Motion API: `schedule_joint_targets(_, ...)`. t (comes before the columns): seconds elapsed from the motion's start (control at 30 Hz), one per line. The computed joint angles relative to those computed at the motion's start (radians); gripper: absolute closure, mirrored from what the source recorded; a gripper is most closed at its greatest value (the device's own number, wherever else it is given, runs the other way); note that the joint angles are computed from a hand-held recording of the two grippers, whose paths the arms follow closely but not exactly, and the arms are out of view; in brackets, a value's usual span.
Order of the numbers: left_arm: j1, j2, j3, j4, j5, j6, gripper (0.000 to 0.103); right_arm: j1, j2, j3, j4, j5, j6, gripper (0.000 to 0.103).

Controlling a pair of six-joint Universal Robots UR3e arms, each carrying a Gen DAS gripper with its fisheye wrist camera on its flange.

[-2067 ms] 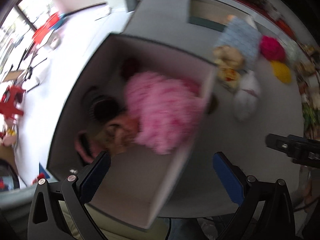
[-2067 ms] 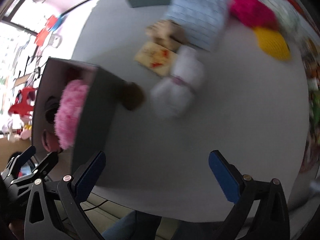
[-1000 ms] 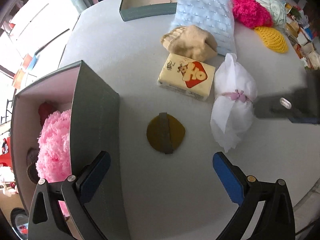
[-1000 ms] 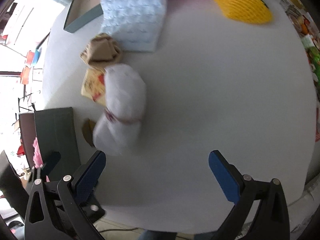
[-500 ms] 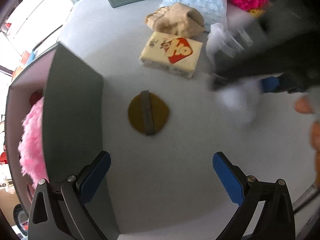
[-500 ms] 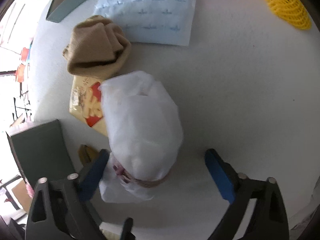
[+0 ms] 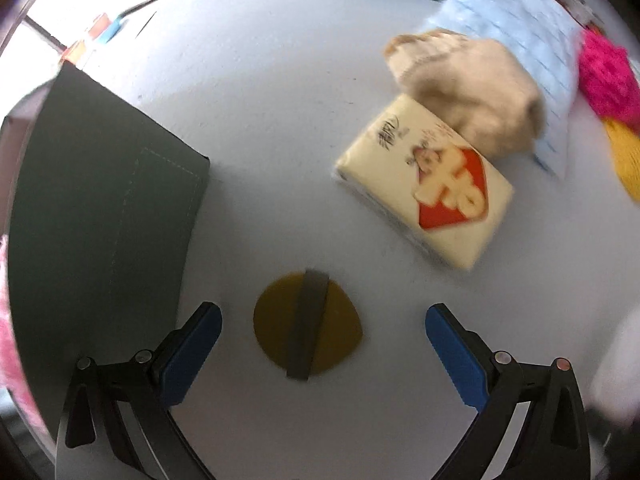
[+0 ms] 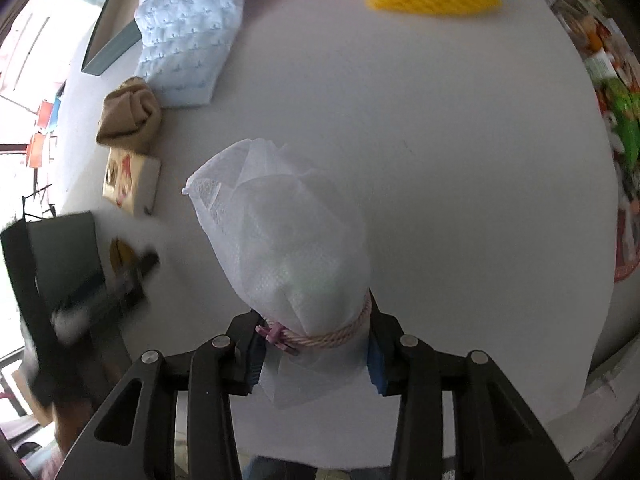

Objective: Organize soft objects
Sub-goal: 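Grasp the white mesh bag with the right tool while the left tool grasps the yellow foam disc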

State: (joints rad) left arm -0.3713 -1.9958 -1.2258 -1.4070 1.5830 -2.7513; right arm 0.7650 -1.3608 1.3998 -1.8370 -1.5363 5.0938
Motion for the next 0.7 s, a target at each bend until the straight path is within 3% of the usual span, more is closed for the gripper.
schedule_joint_targets(0.1, 0.015, -0.047, 0.067, -0.044, -0.041, -0.053, 0.0, 0.042, 0.009, 0.004, -0.043, -0.012, 0.055, 0.058)
schedule_joint_targets(0.27, 0.02, -0.09, 0.15, -0.116, -0.025, -0.064, 0.0, 0.105, 0.008, 0.02, -0.105, -0.046, 0.127, 0.057)
schedule_joint_targets(0.37, 0.059, -0.087, 0.131, -0.148, -0.015, 0.002, 0.002, 0.15, 0.034, -0.047, -0.077, -0.075, 0.17, 0.057)
schedule_joint_targets(0.43, 0.076, -0.032, 0.049, -0.1, -0.025, 0.042, 0.015, 0.137, 0.056, -0.108, -0.037, -0.082, 0.153, 0.057)
schedule_joint_targets(0.5, 0.078, 0.008, 0.012, -0.086, -0.035, 0.09, 0.048, 0.139, 0.07, -0.143, -0.013, -0.091, 0.146, 0.057)
schedule_joint_targets(0.53, 0.08, 0.026, 0.0, -0.088, -0.036, 0.116, 0.053, 0.143, 0.075, -0.164, 0.009, -0.098, 0.144, 0.057)
schedule_joint_targets(0.6, 0.093, 0.029, 0.015, -0.153, -0.046, 0.148, 0.054, 0.152, 0.108, -0.223, 0.044, -0.109, 0.142, 0.057)
schedule_joint_targets(0.7, 0.115, 0.103, -0.068, -0.142, -0.04, 0.223, 0.054, 0.178, 0.1, -0.257, 0.09, -0.121, 0.154, 0.057)
